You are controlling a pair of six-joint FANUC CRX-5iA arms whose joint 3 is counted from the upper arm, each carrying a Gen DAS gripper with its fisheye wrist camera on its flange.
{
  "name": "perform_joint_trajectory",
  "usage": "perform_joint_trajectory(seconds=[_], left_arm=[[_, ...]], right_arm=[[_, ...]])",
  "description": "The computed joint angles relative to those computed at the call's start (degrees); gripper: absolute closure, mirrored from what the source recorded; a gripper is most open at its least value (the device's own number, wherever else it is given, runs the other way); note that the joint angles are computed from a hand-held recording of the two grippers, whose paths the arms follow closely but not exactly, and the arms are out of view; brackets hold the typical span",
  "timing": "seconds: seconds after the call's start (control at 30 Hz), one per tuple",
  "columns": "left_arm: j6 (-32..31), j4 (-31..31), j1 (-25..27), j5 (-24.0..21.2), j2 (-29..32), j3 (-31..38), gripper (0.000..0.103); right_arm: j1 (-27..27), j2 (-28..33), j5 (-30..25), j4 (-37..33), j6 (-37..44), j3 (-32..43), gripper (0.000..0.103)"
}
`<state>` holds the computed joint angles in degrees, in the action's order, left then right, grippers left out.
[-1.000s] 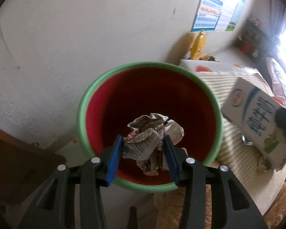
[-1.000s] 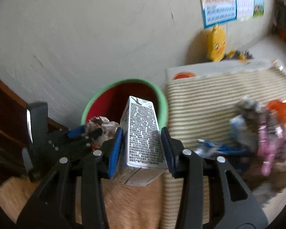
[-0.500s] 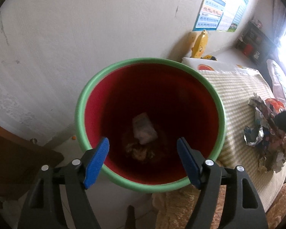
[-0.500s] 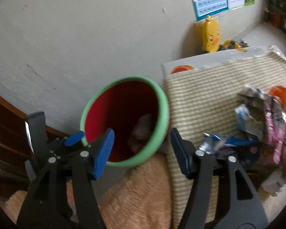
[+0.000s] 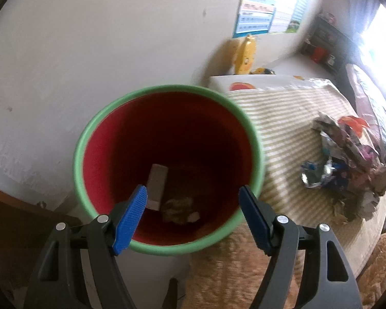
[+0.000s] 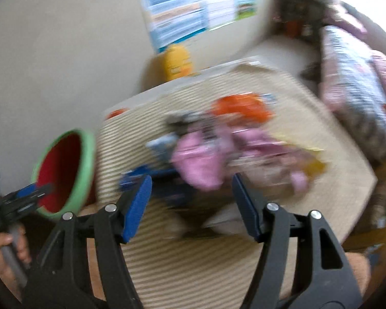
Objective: Collect trash
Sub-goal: 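Reach the left tool to the blue snack wrapper on the table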
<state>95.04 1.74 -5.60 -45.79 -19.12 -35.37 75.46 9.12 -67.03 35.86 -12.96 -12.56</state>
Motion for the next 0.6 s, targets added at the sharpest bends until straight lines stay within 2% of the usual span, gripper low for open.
perform_joint_trajectory(seconds=[0.17,0.23,0.37,0.47,0.6], left_arm=[[1.3,-1.2,-4.7,-0.6,1.2,2.2,0.033],[1.8,-1.6,-6.5,-0.8,1.4,3.0,0.033],[2.2,-1.7,-10.3,-1.1,2.1,4.9,0.033],[2.2,-1.8,-13.0,-1.5,3.2,6.5,0.033],[1.6,-1.4,-15.7,-1.7,4.6,8.2,0.033]], right_arm=[[-0.9,-4.2,-0.5,-0.7,-3.9,-5.4,0.037],[-1.6,-5.2,1.6,-1.3,-4.6,-7.2,0.033],[-3.4,-5.4,5.8,-2.8,-3.9,-8.8,0.033],[-4.7,-6.5,11.0,-3.6,-6.1,-11.0,0.033],[-5.0,-7.6,15.2,-3.4,-9.3,-13.0,0.033]])
